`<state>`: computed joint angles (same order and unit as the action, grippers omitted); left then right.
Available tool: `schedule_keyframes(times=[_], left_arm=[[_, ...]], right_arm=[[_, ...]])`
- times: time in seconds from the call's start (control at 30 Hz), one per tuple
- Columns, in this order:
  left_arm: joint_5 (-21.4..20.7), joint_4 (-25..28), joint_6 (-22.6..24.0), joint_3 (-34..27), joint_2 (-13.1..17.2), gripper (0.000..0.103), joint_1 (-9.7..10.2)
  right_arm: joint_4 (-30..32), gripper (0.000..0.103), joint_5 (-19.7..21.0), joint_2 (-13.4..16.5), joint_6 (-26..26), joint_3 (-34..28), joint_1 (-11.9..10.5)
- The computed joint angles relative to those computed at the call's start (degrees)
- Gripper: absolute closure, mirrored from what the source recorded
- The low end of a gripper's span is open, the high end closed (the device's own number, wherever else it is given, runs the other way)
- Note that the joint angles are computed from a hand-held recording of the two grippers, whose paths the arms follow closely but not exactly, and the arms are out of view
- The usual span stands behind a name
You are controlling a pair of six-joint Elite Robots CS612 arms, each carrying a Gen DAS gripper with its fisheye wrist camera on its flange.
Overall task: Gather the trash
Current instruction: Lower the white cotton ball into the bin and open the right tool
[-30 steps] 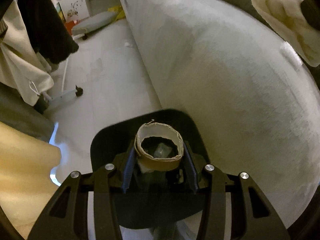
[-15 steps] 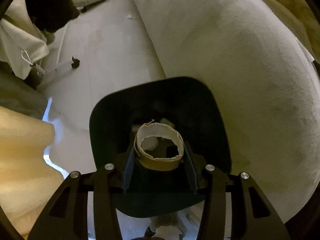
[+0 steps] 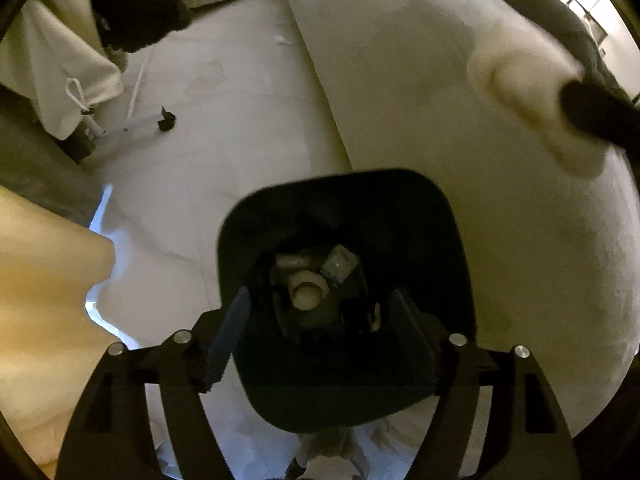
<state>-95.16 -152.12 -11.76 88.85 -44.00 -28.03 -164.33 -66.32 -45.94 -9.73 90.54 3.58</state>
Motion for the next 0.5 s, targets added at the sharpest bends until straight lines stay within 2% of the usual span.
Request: schedule_keyframes(times=[0.17, 0.5], left_arm=[[0.91, -5.04, -2.01, 1.12, -0.66, 0.021, 0.41], [4.34, -17.87, -5.97, 3.52, -1.67, 0.020, 1.24]], right_arm=[[2.66, 0.045, -1.25, 1.03, -0.14, -1.29, 0.55], [8.39, 0.045, -3.31, 2.76, -0.73, -3.67, 1.67]])
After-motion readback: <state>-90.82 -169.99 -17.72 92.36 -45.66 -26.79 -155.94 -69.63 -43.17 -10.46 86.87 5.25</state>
